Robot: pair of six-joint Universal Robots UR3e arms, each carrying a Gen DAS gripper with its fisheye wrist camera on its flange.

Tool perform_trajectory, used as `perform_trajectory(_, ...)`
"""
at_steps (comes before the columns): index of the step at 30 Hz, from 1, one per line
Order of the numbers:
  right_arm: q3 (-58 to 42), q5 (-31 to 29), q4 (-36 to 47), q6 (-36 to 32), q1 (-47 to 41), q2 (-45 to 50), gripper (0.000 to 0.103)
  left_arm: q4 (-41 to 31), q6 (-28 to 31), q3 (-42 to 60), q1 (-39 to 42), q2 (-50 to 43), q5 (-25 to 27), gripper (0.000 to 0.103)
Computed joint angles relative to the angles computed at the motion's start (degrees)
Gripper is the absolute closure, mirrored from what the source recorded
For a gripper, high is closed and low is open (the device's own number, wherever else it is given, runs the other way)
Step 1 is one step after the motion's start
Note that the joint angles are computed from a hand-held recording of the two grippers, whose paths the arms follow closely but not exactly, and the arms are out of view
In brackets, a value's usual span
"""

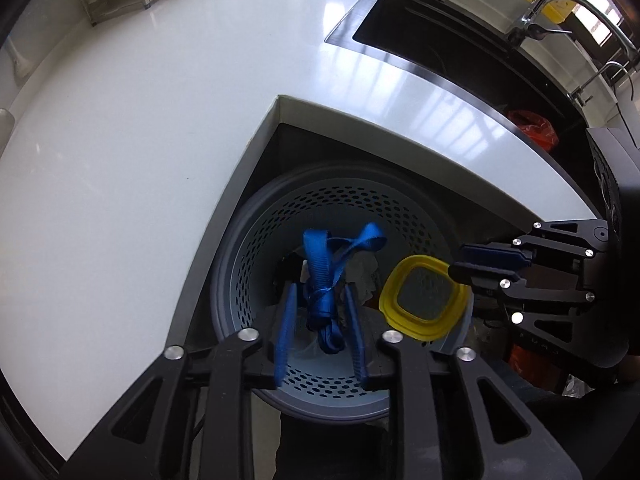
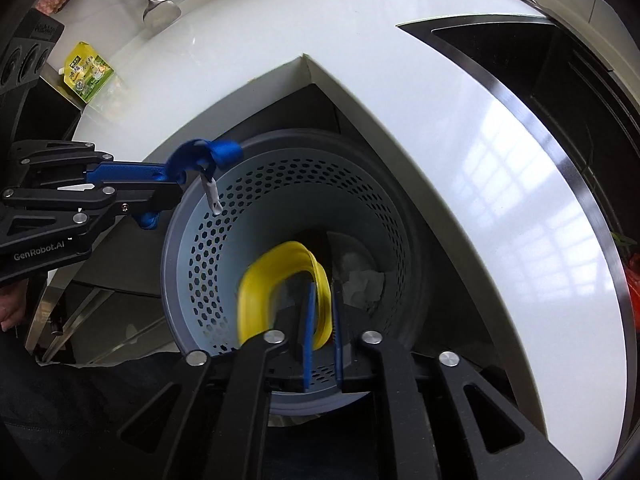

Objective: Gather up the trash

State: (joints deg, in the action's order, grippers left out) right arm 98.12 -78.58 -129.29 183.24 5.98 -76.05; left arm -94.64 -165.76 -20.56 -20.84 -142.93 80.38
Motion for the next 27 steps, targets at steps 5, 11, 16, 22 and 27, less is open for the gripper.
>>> perform_trajectory(5,-1.3,-0.5,1.1,0.1,0.1,0.1,0.049,2.0,-0.6,-3.4,0.3,1.9,0.0,0.010)
perform_trajectory(11,-5.6,-1.3,5.4,-0.1,0.8,-0.7,0.044,-1.4,-2.2,3.2,-0.4,0.3,2.8,0.009)
perform_trajectory(16,-6.5,-1.4,7.6,0.1,0.6,-2.5,0.043,-3.9,-3.3,7.1,0.3,-0.4,2.9,0.008)
perform_trajectory(22,-8.2,-1.3,10.4,0.5,0.8,-3.8,0.041,-7.2,-3.5,9.9,1.5,-0.7,2.1,0.007)
perform_trajectory(27,-9.5,-0.9,12.8,0.6,-0.2,-5.1,0.038,-7.4,-3.7,8.1,2.1,1.0,2.0,0.007)
